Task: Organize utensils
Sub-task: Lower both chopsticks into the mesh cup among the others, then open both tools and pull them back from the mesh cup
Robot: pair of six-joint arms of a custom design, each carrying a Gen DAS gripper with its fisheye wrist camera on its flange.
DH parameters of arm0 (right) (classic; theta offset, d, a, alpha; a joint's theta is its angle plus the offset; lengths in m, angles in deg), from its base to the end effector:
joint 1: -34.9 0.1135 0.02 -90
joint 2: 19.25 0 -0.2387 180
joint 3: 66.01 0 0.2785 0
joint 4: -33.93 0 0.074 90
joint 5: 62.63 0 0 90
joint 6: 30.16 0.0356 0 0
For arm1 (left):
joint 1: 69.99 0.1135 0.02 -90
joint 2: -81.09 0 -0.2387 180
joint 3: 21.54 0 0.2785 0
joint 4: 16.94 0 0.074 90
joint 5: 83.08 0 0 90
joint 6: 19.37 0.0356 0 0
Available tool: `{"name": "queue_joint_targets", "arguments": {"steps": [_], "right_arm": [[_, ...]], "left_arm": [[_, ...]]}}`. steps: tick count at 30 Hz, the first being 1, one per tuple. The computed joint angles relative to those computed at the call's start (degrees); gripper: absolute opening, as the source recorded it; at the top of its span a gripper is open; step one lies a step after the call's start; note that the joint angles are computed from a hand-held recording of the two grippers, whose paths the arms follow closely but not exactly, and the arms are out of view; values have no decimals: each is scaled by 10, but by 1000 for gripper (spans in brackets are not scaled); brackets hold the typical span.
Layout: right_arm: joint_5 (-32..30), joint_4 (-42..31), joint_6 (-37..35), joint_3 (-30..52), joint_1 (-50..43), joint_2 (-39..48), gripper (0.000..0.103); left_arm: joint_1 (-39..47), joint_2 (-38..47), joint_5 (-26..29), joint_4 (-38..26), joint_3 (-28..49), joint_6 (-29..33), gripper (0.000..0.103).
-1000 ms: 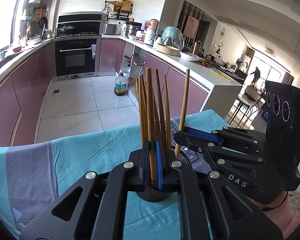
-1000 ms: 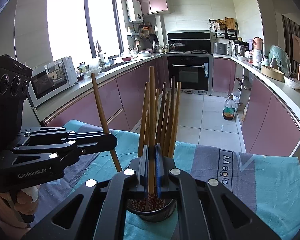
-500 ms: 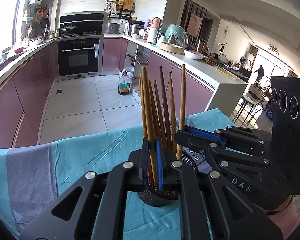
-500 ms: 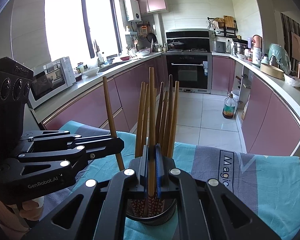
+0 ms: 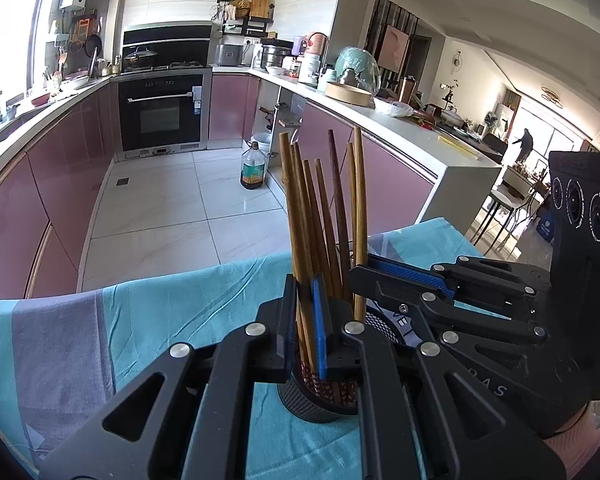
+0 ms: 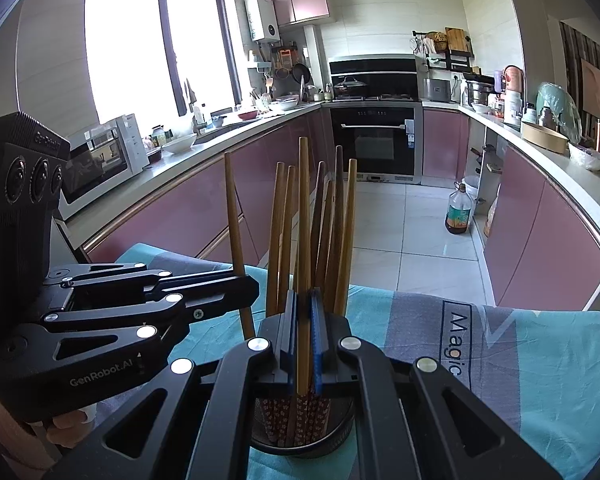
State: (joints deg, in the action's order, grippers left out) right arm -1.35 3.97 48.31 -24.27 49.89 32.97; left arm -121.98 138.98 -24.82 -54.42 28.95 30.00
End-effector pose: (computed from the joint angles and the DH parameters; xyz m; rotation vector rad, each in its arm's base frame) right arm 0.2155 0.0754 0.1833 -0.7667 2.1063 0.6007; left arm 0.1645 -0.1801 0.2062 -0.0410 2.2237 -0.2298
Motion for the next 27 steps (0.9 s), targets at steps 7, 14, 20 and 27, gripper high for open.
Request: {"name": "queue_joint_targets", "arguments": {"steps": [7, 14, 20, 27], "right_arm": [[0, 9, 6, 1, -1, 10, 5], [2, 13, 13, -1, -1, 10, 6], [4, 12, 16, -4, 3, 2, 6], [2, 3, 17, -20, 1, -26, 9]], "left_arm": [[10, 5, 9, 4, 2, 6, 9], [33, 17, 35, 20, -2, 17, 9], [50, 14, 49, 31, -11, 27, 9], [28, -21, 10, 8, -31, 8, 26]]}}
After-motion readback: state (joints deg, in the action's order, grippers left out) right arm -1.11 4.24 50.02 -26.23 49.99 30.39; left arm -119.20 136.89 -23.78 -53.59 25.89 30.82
